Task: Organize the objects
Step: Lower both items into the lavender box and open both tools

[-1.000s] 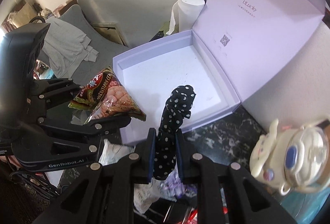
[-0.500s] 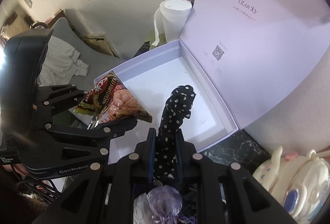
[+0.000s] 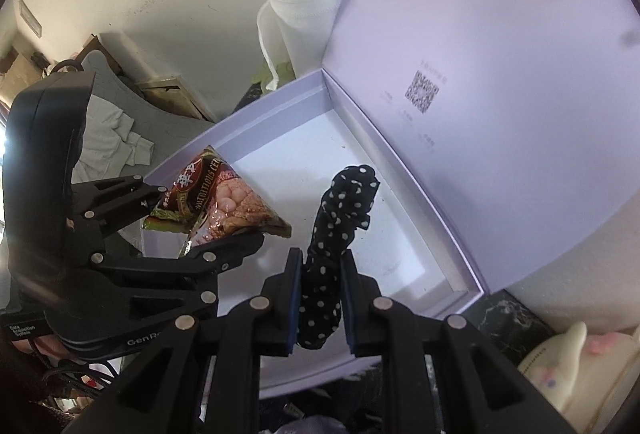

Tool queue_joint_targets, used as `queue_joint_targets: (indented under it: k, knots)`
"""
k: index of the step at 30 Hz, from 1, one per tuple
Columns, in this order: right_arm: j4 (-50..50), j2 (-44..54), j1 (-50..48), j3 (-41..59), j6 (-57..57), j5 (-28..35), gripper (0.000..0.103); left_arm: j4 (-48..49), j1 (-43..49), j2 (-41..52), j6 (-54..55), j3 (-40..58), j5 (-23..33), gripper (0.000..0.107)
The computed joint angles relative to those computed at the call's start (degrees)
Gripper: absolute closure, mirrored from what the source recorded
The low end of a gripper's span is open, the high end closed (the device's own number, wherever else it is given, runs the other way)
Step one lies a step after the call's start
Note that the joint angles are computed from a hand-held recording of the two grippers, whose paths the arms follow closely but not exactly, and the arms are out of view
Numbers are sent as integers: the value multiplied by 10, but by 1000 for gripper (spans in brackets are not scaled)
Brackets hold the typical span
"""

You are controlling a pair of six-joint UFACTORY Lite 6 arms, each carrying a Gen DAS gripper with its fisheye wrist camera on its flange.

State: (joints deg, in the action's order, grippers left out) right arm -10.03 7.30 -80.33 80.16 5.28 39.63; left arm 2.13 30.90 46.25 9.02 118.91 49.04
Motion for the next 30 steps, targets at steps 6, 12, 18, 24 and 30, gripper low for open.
queue_joint_targets:
  k: [6, 12, 18, 24, 30]
  knots:
    - [0, 33, -12, 2, -16, -24, 86, 0, 6, 65, -5, 66, 16, 58]
    - [6, 49, -15, 2, -24, -33, 84, -16, 14, 132, -14, 151, 53, 58]
    - [-57, 49, -9, -6, 17, -43, 79, -9, 20, 227, -54, 306, 129, 57]
    - [-104, 36, 0, -22, 51, -38, 53, 1, 12, 230, -61, 308, 133, 56]
    - [-114, 10, 9, -38, 54, -34, 53, 29, -2, 155, -90, 195, 87, 49]
